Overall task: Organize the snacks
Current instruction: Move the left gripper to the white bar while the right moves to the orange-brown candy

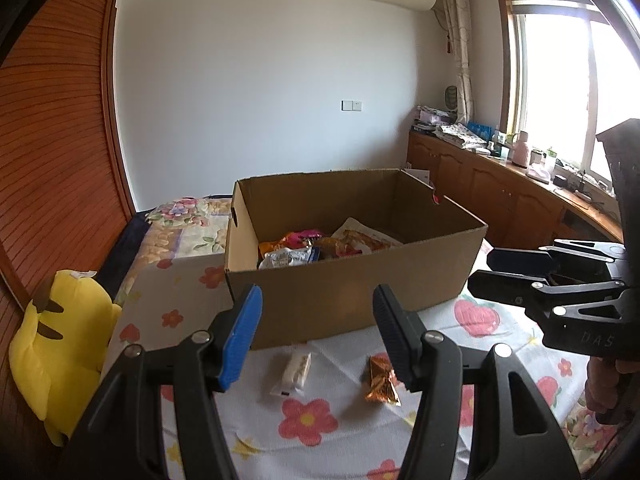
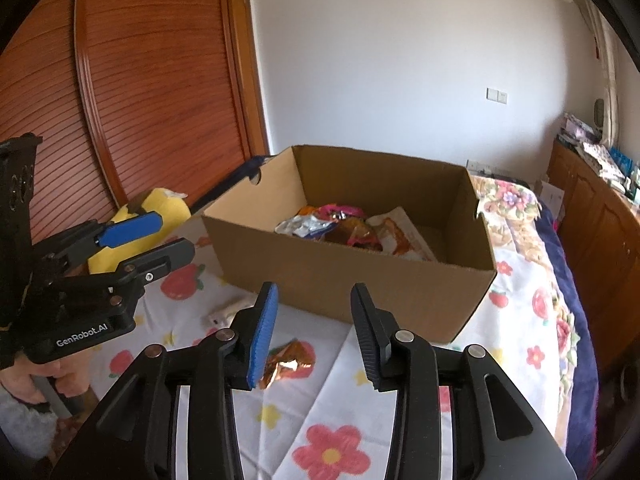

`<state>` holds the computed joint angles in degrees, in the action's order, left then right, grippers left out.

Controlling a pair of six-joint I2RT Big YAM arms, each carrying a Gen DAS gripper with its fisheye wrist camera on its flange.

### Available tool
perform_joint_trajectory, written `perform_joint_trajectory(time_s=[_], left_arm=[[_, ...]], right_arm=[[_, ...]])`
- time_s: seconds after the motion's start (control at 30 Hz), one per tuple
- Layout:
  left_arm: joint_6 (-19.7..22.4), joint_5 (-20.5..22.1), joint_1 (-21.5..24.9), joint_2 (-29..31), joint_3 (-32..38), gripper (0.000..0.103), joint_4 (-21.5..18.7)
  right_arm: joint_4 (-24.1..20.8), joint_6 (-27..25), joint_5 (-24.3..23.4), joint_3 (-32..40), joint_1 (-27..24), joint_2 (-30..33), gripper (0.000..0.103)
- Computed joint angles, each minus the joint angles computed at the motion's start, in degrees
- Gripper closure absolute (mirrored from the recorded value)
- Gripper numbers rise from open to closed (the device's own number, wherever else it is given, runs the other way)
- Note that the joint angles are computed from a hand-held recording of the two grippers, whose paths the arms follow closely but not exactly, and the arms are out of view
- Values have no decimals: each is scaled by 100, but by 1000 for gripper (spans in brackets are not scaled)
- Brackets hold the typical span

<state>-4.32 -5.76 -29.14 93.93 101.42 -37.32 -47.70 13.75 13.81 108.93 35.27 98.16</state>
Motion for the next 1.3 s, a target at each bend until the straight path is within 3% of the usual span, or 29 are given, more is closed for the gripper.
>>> perform_joint_trajectory(time_s=[0.33,0.67,1.03,1.3], left_arm=[[-46,149,70,-114,-448,45,25],[51,184,131,-62,-652,45,-68],[93,278,249,-32,-854,45,-100],[38,346,375,58,-816,45,-117]], right_arm=[[22,324,-130,-425,103,-30,62],[-59,678,-600,-519,114,228,62],[-350,943,-1269,-122,18,725,62],[-622,929,-1429,363,-9,1105,62]])
